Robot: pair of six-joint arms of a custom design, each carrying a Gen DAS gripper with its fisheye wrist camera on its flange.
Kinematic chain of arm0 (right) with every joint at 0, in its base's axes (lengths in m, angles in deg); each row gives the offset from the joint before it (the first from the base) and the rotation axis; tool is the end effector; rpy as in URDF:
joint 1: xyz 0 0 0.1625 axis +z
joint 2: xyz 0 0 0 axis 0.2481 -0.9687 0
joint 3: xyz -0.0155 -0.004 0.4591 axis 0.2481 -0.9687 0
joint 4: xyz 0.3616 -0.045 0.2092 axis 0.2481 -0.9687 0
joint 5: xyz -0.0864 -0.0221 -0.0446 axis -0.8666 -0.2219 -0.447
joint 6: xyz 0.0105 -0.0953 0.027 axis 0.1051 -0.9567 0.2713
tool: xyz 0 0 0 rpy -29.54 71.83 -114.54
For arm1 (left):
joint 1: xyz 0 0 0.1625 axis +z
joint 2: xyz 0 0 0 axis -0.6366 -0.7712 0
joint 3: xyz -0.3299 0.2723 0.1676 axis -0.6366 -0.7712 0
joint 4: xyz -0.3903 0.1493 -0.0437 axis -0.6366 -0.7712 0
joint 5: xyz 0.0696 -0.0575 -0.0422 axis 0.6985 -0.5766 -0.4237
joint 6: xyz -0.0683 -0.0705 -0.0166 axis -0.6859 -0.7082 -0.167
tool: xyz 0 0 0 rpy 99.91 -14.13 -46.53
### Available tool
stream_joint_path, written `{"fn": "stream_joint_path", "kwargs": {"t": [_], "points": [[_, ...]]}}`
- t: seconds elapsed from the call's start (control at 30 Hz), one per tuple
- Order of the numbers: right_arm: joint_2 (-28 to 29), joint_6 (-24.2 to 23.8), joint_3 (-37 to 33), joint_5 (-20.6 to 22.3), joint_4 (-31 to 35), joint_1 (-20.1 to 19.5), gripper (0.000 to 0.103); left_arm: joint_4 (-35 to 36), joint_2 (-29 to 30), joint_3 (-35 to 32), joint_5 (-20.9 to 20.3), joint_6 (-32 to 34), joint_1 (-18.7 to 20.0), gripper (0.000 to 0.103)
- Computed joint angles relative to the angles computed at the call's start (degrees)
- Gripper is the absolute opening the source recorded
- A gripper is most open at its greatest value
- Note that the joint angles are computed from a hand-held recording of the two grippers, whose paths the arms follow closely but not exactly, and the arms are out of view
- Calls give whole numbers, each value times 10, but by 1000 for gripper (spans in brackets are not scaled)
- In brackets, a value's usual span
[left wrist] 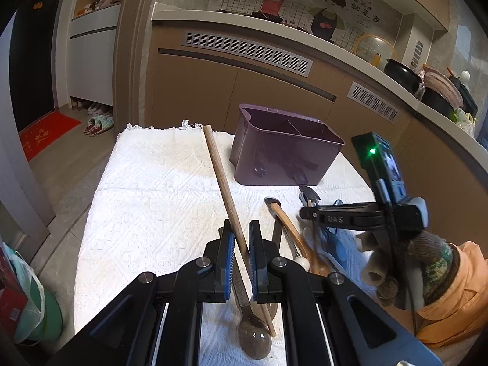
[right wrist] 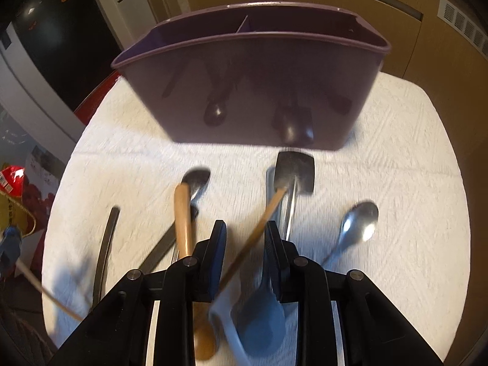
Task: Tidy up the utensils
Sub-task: 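Grasp the second wooden chopstick with the right tool while the left tool holds the first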
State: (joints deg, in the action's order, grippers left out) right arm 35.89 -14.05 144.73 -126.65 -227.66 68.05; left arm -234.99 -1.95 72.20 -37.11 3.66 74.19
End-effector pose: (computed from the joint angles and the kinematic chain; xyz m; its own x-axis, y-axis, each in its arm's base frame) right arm 0.0016 -0.7521 0.2588 -0.6775 -0.5708 0.4639 -0.6378 0.7700 0.0160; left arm -0.3837 -0.5357 -0.0698 -0.8491 -0.2141 -0.4828 0.2822 0.5888 -0.7574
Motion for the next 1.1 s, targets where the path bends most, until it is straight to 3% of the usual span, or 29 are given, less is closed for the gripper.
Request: {"fn": "stream_joint_path", "kwargs": {"t": [0.1,0.2,0.3,0.57,0.73,0.77,0.9,1.1], "points": [[5,-27,5,-1,-19,4,25,-6,-1,5,0,-2,0,7],[-9,-52,9,8,42,4,24,-11,-4,11,-2,-5,2,7],[-20,-85,34,-10,15,4,20,-28,-3,13,-6,0,6,7],[14,-21,-17,-20,7,2,21,-40,0,7,-14,15,11,7],[30,-77,-7,-20,-65,8,20,-20,-5,7,-14,1,12,7],[29,-89,-4,-18,-71,8,11,-16,-6,7,-14,-3,13,7],[3,-118,17,10,-60,0,6,-8,-9,5,-13,-8,14,7],[-70,-148,43,99,-4,-24,6,19,-2,-17,13,3,-3,6]]}}
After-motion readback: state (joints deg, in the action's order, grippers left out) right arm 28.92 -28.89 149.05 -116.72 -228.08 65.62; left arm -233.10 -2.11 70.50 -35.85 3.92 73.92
